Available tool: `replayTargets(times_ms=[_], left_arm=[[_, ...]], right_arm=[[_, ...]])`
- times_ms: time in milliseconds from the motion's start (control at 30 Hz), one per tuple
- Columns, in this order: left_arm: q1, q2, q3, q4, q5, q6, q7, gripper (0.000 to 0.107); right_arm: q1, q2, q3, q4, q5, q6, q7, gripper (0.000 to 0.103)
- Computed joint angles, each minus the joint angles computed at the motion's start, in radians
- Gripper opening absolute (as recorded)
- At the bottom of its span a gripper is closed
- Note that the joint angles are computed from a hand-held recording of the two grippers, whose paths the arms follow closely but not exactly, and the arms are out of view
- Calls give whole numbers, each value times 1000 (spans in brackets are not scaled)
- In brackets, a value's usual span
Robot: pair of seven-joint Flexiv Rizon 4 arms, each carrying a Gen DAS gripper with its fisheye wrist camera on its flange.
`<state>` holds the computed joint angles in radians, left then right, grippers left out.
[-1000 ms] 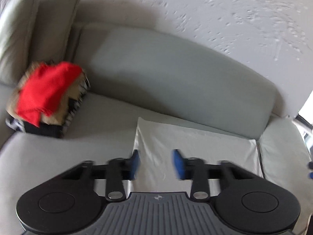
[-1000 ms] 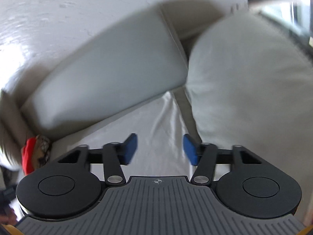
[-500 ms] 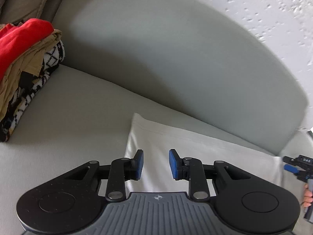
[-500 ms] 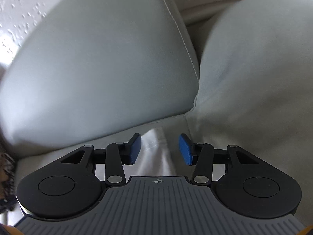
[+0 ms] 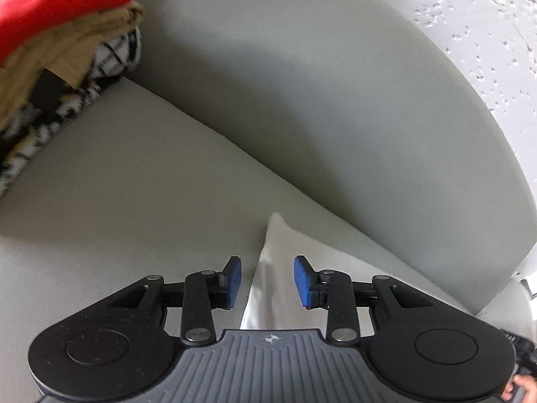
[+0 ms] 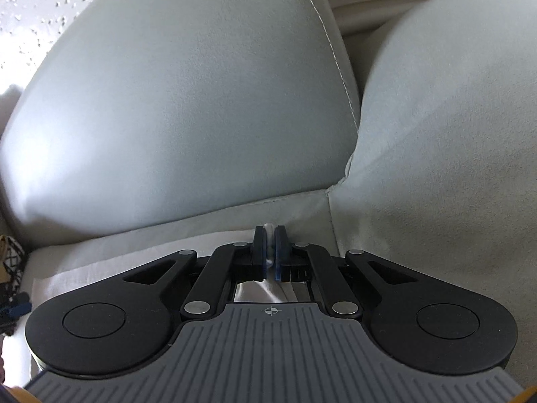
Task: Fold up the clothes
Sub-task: 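Lift the hem with both tools and fold it over onto the collar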
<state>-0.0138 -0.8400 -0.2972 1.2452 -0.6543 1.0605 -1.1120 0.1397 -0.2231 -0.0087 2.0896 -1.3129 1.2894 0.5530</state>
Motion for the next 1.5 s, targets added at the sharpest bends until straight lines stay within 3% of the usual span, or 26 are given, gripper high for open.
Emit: replayTargets(times_ms=[67, 200, 300, 333, 433, 567, 733, 900, 1033, 1133, 1267, 1300, 1400, 1500], left_arm=[[-7, -36, 4, -54, 9, -30, -8, 29], [-26, -97, 19, -155, 40, -75, -24, 16], [-45, -124, 43, -217, 86, -109, -25, 3], [-52, -129, 54, -236, 105, -121, -23, 3], [-68, -107, 72, -218, 150, -91, -3, 2], [-66, -38, 60, -119, 162, 11, 26, 2], [15, 116, -52, 88, 58, 93, 155, 2], [106, 359, -124, 359, -181, 103, 266, 2], [128, 565, -55, 550, -287, 19, 282, 2], [138, 692, 13, 683, -333, -55, 314, 2], [96, 797, 145, 803, 19, -119, 229, 2], [77, 825, 163, 841, 62, -96, 242, 2], [12, 908, 204, 965, 154, 9, 295, 2], [-47, 954, 255, 1029, 84, 67, 317, 2]], right_arm=[[-6, 2, -6, 6, -31, 21, 32, 3], [-26, 0, -11, 8, -108, 62, 113, 2], [-28, -1, 3, 6, -97, 47, 111, 2], [-23, 0, 9, 5, -80, 32, 97, 2], [32, 20, 39, -2, -12, -120, 24, 3], [84, 87, 76, 6, -33, -266, 55, 2], [105, 225, 151, 52, 34, -349, 54, 2], [135, 424, 270, 138, 212, -440, 56, 2], [211, 565, 416, 188, 428, -572, 99, 2], [293, 599, 506, 179, 604, -703, 107, 2], [400, 567, 565, 156, 791, -831, 137, 2], [421, 552, 575, 149, 808, -861, 150, 2], [471, 535, 597, 141, 809, -923, 224, 2], [505, 547, 611, 136, 776, -961, 307, 2]])
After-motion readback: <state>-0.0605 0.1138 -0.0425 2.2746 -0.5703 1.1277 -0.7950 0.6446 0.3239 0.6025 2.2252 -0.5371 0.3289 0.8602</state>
